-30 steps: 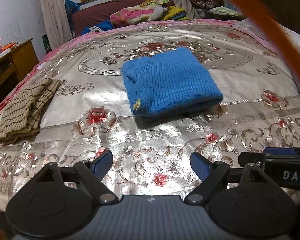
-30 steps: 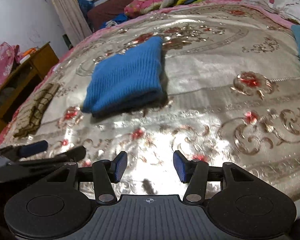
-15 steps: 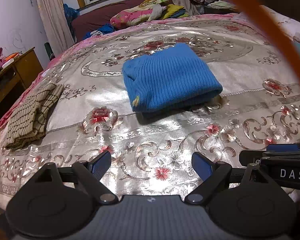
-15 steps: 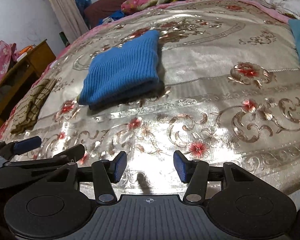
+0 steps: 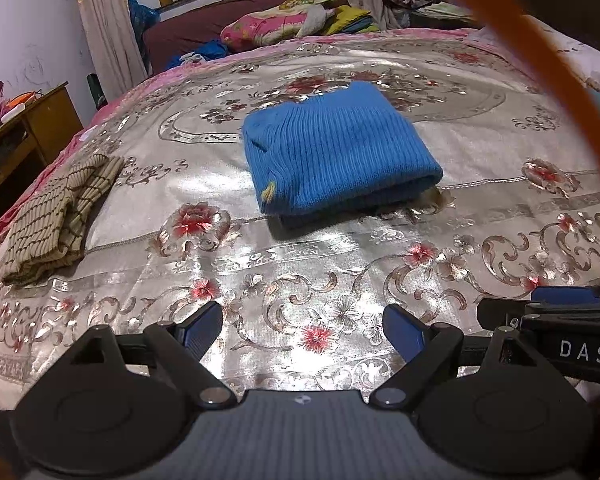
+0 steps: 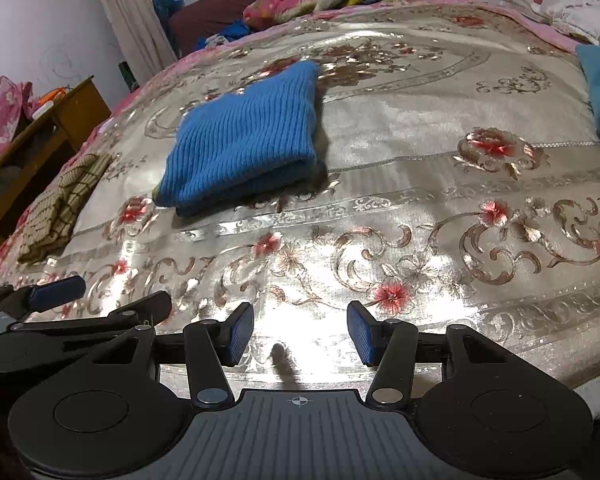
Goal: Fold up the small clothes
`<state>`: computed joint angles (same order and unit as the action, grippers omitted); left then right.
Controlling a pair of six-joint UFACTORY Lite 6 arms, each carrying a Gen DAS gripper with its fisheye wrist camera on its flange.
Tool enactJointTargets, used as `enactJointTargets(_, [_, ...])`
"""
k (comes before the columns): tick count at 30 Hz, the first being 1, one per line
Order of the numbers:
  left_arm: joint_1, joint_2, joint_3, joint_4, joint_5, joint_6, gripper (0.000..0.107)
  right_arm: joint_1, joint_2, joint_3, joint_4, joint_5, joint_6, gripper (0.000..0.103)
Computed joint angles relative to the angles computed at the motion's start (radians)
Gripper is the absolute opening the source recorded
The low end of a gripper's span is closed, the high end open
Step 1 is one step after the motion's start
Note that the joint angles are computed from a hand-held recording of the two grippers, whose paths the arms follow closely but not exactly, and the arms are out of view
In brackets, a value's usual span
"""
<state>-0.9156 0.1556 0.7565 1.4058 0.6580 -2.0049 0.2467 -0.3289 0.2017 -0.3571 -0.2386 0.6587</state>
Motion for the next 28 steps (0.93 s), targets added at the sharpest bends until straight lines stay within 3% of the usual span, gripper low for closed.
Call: enactJointTargets(28, [0.005,0.001,-0.008,0.01,-0.018,-0.02,0.089,0.012,0.002,-0.002,0.057,0.002,-0.054,0.051])
